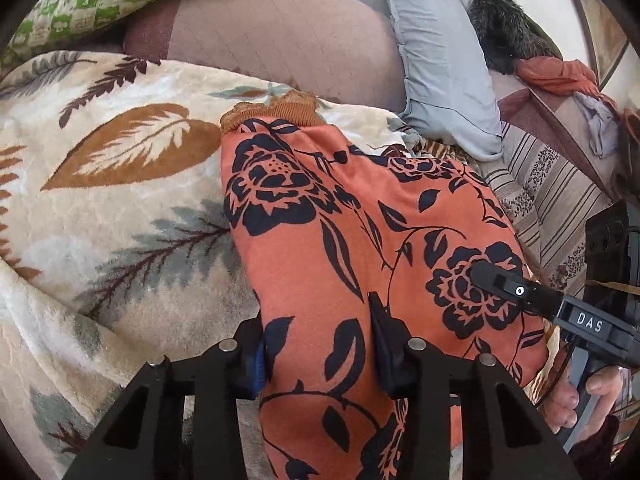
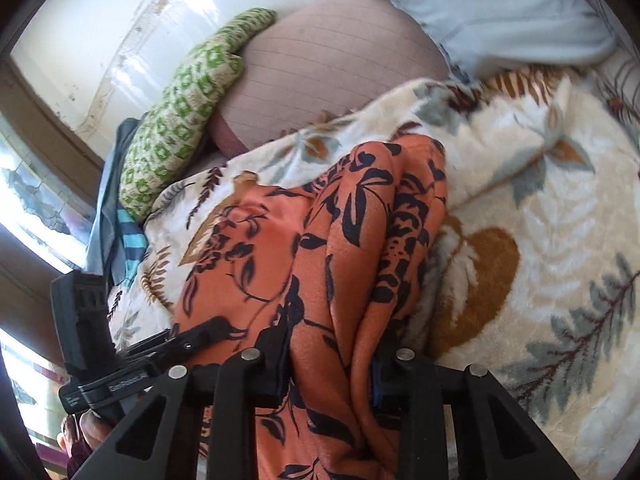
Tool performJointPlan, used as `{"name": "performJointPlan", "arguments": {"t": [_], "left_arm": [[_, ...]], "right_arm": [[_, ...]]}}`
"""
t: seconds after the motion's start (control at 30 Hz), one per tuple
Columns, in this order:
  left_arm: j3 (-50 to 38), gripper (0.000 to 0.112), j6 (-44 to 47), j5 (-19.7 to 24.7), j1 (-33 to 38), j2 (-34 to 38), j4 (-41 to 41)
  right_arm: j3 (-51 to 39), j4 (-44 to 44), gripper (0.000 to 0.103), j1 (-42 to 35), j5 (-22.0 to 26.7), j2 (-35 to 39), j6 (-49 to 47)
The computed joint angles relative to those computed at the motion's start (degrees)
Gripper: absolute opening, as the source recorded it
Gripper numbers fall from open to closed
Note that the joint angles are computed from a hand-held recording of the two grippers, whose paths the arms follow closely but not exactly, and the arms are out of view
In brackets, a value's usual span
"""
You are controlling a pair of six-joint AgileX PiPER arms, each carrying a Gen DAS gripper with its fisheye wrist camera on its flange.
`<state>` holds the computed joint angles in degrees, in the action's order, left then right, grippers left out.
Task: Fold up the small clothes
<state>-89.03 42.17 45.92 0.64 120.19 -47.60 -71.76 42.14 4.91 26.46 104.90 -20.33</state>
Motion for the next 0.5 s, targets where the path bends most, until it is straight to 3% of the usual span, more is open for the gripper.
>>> {"name": "performJointPlan", "arguments": {"t": [0.07, 0.17, 0.23, 0.27, 0.3, 0.33, 0.37, 0.4, 0.47, 0.5], "left_arm": [[0.6, 0.044, -1.4, -1.8, -1.1, -0.7, 2.7], [0.2, 0.054, -5.2, -3.8, -2.7, -0.3, 7.9], [-0.8, 0.082, -9.0, -3.0, -3.1, 0.7, 10.3], [-1.3, 0.082, -9.7, -1.8, -3.1, 1.2, 10.5], [-0.3, 0.082, -8.4, -2.3, -2.9, 0.6, 9.5], [0.5, 0.082, -6.6, -3.2, -3.0, 0.2, 8.8], [0.8, 0.079, -4.7, -3.3, -3.0, -0.1, 7.9], [0.8, 0.064, -2.9, -2.8, -2.8, 0.0, 6.5], [1.5, 0.057, -2.7, -3.9, -2.8, -0.5, 5.9], [1.7, 0.052, -2.0, -4.0, -2.7, -0.7, 5.3]], "right_arm": [[-0.9, -5.0, 0.03, 1.2, -0.2, 0.5, 4.7], [-1.4, -7.3, 0.03, 0.6, 0.6, 1.6, 8.2], [-0.8, -4.3, 0.038, -0.7, 1.0, 2.2, 6.0], [-0.7, -3.1, 0.043, -1.3, 1.8, 2.7, 5.4], [-1.2, -0.8, 0.063, -2.1, 3.7, 3.5, 3.5], [-1.3, 1.2, 0.068, -2.6, 4.9, 4.3, 1.2], [-1.2, 1.0, 0.068, -2.2, 4.4, 4.6, 0.8], [-0.6, -0.1, 0.068, -1.3, 2.7, 4.5, 1.0], [0.0, 0.1, 0.065, -0.1, 1.0, 4.7, -0.2], [0.3, 0.0, 0.056, 0.3, -0.1, 4.5, 0.1]]}}
